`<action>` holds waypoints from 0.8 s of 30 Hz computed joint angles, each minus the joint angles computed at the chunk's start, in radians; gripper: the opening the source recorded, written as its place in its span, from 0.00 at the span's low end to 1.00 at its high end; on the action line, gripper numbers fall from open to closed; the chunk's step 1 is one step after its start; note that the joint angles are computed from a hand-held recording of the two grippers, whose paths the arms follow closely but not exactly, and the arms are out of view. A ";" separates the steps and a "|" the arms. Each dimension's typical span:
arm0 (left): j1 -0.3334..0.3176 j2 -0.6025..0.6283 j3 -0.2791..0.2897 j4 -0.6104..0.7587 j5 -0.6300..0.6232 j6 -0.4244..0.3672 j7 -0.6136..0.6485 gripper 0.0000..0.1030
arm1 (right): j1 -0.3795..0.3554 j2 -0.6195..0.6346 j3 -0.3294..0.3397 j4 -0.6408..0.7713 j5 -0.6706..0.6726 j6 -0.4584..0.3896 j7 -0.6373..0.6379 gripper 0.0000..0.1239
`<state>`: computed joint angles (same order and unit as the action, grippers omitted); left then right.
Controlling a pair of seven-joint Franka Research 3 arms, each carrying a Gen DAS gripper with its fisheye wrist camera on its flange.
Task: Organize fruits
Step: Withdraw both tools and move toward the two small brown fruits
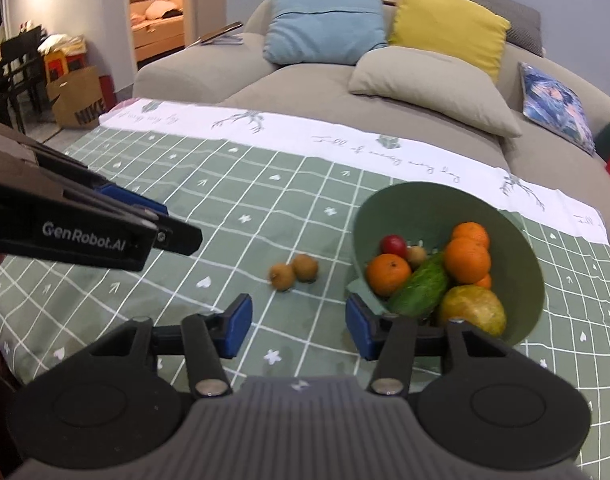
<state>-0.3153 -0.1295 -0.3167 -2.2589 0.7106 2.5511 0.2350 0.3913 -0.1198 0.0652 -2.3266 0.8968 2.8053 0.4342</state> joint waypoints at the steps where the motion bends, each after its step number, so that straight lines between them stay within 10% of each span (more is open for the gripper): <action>1: -0.001 -0.002 0.001 -0.007 -0.004 0.003 -0.002 0.38 | 0.002 0.001 0.003 -0.003 -0.004 0.002 -0.003 0.37; 24: 0.022 0.114 0.051 0.047 -0.100 0.127 0.154 0.38 | -0.043 0.146 0.028 0.160 -0.098 -0.031 -0.104 0.24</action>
<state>-0.2935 -0.0151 -0.2656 -2.2119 0.6110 2.6785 0.3893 0.3478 0.0258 0.0928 -2.1664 0.7987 2.7741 0.3298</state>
